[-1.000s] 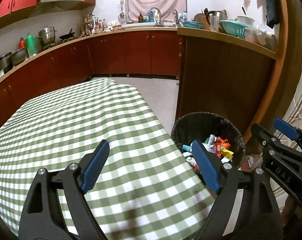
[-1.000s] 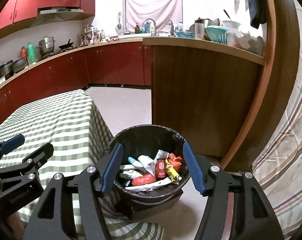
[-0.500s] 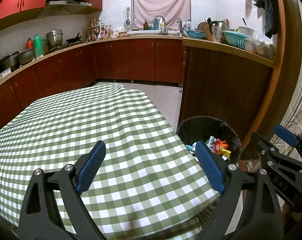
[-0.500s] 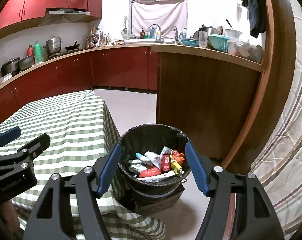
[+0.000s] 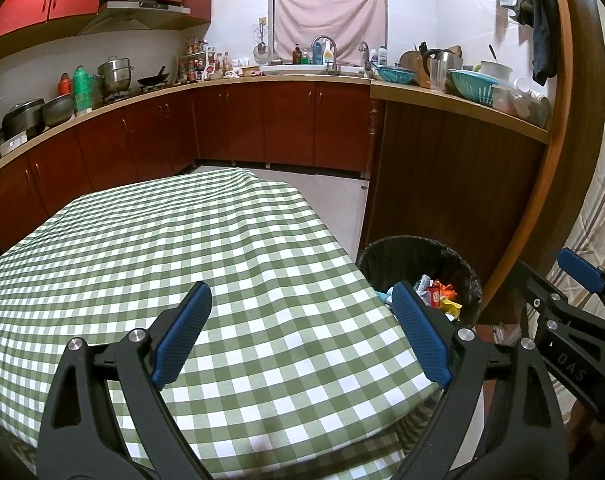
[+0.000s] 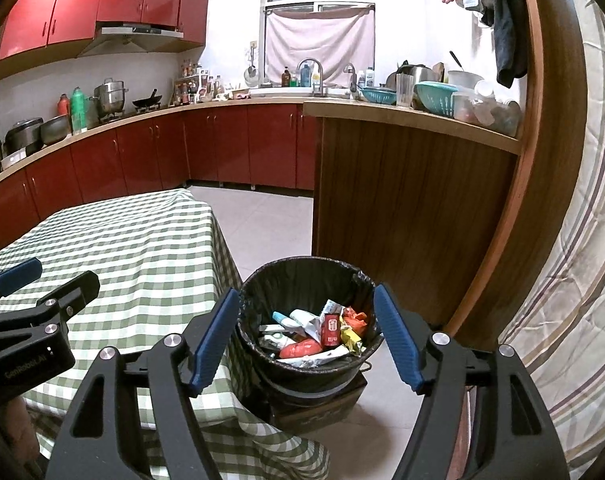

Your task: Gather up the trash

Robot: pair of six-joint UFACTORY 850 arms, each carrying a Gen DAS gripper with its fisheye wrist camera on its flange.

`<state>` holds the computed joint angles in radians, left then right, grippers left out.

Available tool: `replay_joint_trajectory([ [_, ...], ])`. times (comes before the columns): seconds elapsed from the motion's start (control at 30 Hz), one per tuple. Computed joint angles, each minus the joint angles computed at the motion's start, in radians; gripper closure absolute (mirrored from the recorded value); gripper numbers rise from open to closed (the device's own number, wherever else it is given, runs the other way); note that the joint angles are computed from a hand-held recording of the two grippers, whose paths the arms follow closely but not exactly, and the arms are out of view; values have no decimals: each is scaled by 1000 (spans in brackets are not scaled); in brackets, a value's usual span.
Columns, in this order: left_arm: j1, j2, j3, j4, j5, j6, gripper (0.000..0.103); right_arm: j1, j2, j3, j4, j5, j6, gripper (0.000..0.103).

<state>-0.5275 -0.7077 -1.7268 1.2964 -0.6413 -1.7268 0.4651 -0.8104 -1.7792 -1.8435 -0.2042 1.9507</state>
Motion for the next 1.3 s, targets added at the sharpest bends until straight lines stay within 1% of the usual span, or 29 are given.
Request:
replay_joint_trajectory([
  [0.07, 0, -1, -1, -2, 1, 2, 14, 0, 3, 4, -16, 0, 17, 35],
  [0.23, 1, 2, 4, -2, 2, 0, 13, -1, 4, 3, 12, 2, -14, 34],
  [1.3, -1, 8, 19, 12, -1, -17, 13, -1, -1, -1, 49, 2, -54, 33],
])
